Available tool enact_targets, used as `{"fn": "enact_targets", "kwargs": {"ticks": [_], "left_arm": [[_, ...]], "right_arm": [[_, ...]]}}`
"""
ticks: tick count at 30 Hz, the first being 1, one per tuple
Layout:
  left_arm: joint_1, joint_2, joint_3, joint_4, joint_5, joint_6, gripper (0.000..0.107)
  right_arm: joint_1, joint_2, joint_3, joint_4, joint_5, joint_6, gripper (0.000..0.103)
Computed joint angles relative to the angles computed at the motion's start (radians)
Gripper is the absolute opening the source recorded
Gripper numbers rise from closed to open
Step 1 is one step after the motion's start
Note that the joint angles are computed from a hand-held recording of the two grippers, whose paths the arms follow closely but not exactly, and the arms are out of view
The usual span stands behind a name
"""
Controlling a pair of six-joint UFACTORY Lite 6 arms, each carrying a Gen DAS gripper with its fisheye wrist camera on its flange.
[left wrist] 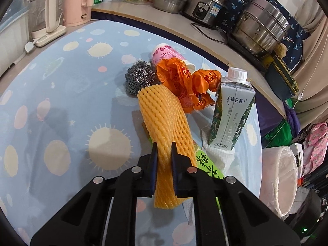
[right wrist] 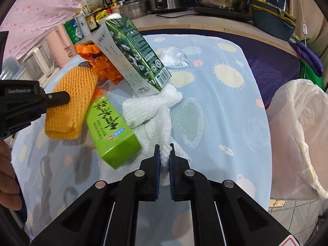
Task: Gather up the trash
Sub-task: 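Move the left gripper back to the pile and grasp the second orange foam net, then grasp the white tissue with the right gripper while the left gripper lifts the net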
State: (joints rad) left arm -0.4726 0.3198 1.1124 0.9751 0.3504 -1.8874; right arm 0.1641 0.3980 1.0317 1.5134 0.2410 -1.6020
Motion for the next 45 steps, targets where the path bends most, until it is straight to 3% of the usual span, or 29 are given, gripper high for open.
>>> {"fn": "enact_targets", "kwargs": {"ticks": [11,22,34,45], "left_arm": [[-0.125,-0.098,-0.025,-0.050,0.129,0.033,0.011],[-0.278,-0.073,0.115,-0.092,0.278,0.097,0.011],[-0.402,0.146,0.464,-0.161,0.404,0.250,0.011],[-0.472,0.533,1.068,-0.282,0.554,0.513,0.011]], "right_arm": [[-0.123,-0.272,-0.131,-0.054,0.093,0.044,0.006],[-0.321,-0.370,-0.130,-0.070,0.201,0.058,0.006],[-0.529,-0.333,-0.068,-0.066,0.297,0.047,0.006],[-0.693,-0.221,0.041,-0.052,0.343,0.025,0.006]]}}
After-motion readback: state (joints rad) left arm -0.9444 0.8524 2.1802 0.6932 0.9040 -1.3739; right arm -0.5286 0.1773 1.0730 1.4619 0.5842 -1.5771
